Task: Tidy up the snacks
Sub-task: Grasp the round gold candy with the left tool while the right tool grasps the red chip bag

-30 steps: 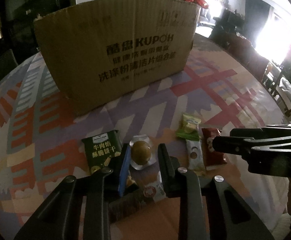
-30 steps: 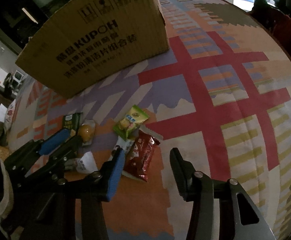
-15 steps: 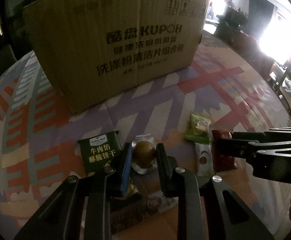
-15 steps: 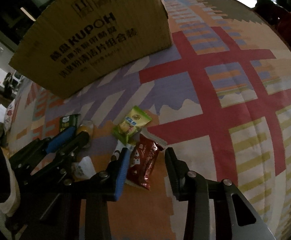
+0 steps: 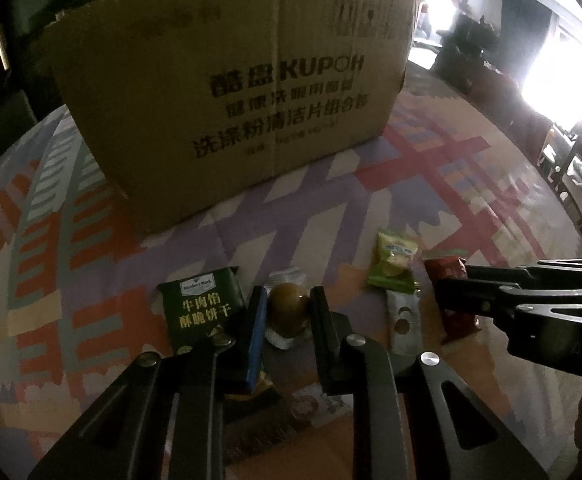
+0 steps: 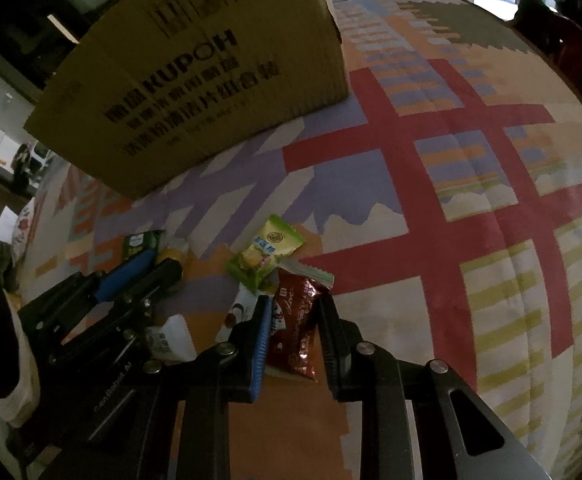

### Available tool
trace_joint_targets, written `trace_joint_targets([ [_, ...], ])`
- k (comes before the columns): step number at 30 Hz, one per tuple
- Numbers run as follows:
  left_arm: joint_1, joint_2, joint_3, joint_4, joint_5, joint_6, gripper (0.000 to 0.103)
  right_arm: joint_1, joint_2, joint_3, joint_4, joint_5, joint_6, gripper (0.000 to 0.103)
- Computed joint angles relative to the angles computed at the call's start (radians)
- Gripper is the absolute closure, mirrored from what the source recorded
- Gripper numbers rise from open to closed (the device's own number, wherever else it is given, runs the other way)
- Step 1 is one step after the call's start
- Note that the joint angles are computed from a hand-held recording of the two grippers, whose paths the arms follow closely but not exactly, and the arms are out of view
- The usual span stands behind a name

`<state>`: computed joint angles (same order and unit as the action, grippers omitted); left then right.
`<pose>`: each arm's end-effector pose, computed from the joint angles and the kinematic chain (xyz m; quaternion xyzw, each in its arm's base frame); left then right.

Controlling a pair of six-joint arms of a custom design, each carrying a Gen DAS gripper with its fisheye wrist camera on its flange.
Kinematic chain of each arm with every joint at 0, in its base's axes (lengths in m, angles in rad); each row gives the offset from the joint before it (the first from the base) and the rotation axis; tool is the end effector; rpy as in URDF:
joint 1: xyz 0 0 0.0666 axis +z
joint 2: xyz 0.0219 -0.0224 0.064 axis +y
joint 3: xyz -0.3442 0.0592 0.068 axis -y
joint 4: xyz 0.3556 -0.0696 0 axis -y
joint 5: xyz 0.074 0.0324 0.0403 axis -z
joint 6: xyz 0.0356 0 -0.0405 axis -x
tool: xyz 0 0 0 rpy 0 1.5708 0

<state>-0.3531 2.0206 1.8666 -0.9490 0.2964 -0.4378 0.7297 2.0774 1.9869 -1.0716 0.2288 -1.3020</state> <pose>0.5900 -0.2289 0.2599 0.4022 0.8747 -0.1338 0.2351 0.4868 0.4240 0.2666 0.2968 0.9267 0.1125 0.2012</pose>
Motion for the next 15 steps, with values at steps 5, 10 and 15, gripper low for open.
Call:
trace_joint_targets([
  [5, 0.007, -0.027, -0.015, 0.002, 0.02, 0.013, 0.081, 0.005, -0.022, -0.019, 0.018, 0.006, 0.003, 0.078],
  [10, 0.013, -0.056, -0.017, 0.0, 0.041, 0.042, 0.081, 0.008, -0.044, -0.025, 0.024, 0.025, 0.019, 0.078],
  [15, 0.014, -0.079, -0.013, 0.006, 0.055, 0.068, 0.081, 0.01, -0.07, -0.027, 0.016, 0.054, 0.041, 0.078],
])
